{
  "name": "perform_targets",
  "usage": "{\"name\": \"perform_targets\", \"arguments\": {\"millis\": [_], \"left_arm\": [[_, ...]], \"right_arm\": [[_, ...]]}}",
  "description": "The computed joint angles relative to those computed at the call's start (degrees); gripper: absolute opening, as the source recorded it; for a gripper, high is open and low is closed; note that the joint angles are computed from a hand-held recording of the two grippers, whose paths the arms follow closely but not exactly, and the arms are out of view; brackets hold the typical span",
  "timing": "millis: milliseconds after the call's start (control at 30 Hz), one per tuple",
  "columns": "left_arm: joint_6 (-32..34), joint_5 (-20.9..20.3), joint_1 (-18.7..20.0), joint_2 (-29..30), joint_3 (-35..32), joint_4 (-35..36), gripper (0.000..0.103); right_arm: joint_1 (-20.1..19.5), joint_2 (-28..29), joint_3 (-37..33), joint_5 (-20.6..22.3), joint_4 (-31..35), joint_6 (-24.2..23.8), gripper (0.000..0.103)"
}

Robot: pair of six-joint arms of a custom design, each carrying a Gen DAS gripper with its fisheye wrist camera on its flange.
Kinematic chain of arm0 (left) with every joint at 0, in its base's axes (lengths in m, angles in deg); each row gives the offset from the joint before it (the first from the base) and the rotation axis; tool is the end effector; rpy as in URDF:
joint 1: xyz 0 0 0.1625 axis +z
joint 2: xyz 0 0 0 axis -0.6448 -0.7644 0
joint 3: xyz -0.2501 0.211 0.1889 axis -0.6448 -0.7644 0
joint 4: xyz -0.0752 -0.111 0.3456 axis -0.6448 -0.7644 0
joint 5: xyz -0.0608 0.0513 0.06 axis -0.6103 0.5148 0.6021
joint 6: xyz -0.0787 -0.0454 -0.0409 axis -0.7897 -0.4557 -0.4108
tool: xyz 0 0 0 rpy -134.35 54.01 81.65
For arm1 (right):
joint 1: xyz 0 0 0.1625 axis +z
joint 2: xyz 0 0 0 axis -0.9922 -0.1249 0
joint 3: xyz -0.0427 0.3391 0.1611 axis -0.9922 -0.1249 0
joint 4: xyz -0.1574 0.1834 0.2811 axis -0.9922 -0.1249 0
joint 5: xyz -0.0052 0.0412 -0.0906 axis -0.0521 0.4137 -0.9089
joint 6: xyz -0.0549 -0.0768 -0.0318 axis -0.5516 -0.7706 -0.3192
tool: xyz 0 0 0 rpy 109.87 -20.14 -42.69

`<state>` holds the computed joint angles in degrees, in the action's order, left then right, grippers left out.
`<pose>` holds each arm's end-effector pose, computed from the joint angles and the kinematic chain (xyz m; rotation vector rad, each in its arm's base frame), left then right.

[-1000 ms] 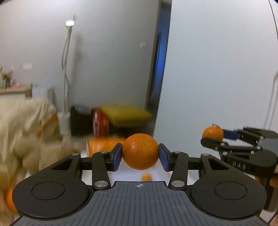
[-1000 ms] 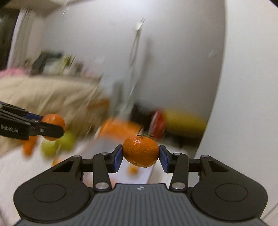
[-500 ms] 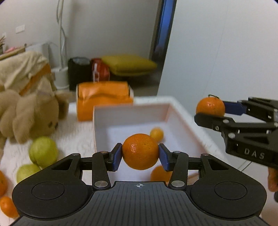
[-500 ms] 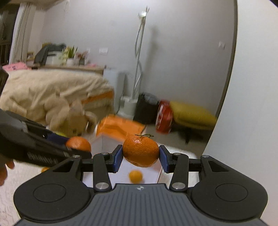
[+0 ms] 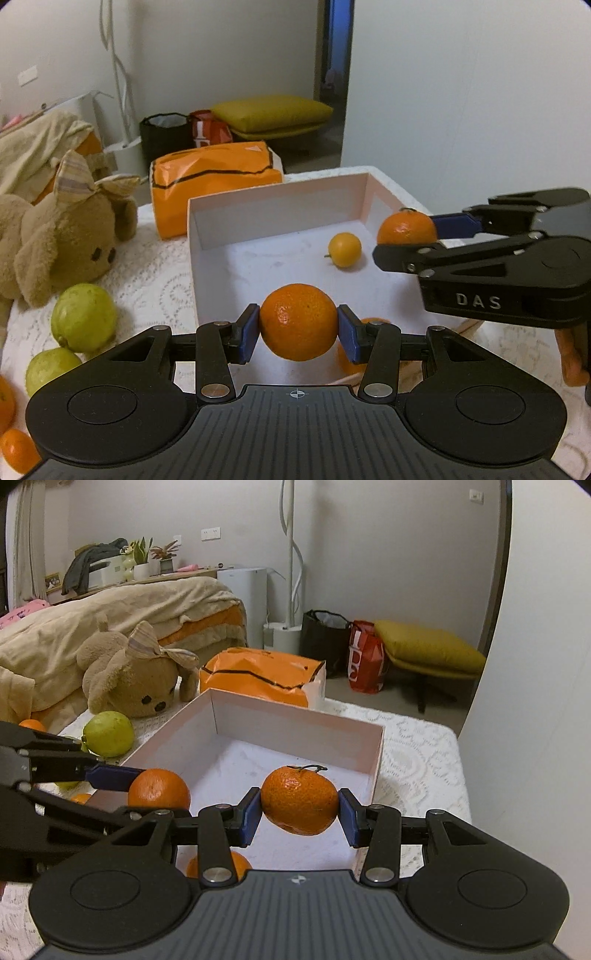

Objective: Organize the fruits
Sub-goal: 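Carry the orange and tangerine over the pink box with both tools, then open the right tool to drop the tangerine while the left releases its orange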

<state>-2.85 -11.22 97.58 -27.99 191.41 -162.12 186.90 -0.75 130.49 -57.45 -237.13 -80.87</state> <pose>-0.0582 -0.4759 0.1595 0.5442 2.2376 -0.9104 0.2376 -0.5225 -0.0106 1.0866 -2.3057 0.8488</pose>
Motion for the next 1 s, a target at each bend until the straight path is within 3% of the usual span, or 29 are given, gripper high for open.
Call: {"name": "perform_targets", "arguments": {"millis": [367,600,1000], "left_arm": [[-0.20,-0.01,0.40,0.18,-0.12,1.93,0.051],[-0.06,0.87,0.21,0.16,0.13,2.24,0.051],[0.32,0.16,-0.59,-0.89,1.32,-0.21,0.052]], "right_arm": [[-0.30,0.26,-0.89,0.33,2.86,1.85,0.044],[-1.12,-0.61,-1.06,1.62,6.90,6.42,0.047],[-0.51,0.14,0.81,2.59,-1.56,3.37,0.052]]}}
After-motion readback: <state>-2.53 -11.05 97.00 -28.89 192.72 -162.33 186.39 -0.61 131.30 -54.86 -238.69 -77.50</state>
